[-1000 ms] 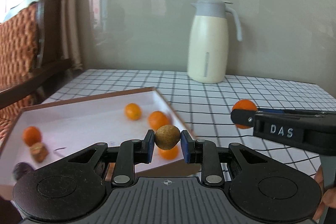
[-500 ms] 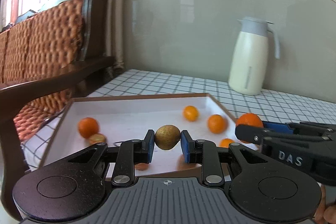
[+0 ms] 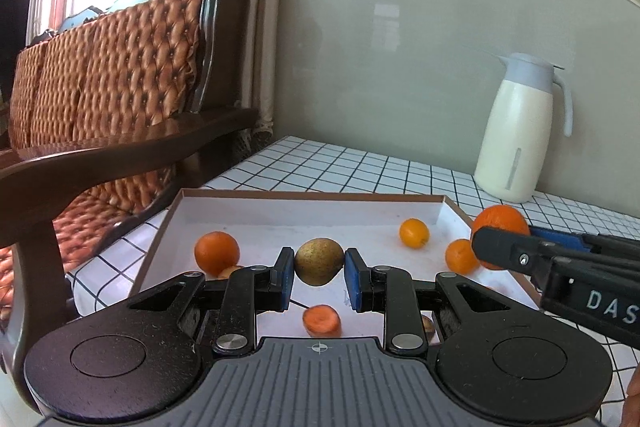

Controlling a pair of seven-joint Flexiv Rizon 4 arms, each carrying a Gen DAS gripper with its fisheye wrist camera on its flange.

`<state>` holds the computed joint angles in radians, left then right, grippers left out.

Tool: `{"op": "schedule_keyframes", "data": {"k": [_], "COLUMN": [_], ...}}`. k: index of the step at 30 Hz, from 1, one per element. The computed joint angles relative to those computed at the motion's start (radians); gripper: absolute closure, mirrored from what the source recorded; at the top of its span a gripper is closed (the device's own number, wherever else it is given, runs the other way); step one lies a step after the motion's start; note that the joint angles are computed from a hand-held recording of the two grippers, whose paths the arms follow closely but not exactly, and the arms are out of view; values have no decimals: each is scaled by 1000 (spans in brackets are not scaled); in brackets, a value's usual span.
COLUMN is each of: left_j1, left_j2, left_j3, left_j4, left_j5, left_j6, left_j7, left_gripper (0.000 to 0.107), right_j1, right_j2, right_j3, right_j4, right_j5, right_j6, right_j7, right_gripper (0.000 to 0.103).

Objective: Organize fruits
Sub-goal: 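Carry the brown fruit and kumquat over the box with both tools, then open both tools to drop the fruits into the box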

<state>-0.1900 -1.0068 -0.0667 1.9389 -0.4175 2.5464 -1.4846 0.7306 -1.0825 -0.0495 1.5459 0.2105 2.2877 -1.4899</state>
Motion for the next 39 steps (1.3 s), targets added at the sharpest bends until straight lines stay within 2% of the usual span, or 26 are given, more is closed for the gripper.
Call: {"op": "schedule_keyframes", "data": {"k": [9,25,39], "left_j1": [12,39,55], "left_j2": [-6,-27,-45], "left_j3": [6,12,11], "left_j4": [-21,-92,-146], "left_j5": [-14,-36,-53], "left_j6": [-2,-34,-97], "left_j7": [-3,11,14], "left_gripper": [79,79,79], "right_j1": [7,40,62], "right_j2": [-26,-87,-135], "right_j3": [-8,-79,-152], "right_j4": [-64,-201,-285], "right_j5": [28,135,154], "right_j6": [3,-88,-189], "right_j7": [2,11,59], "right_gripper": [77,77,77]}}
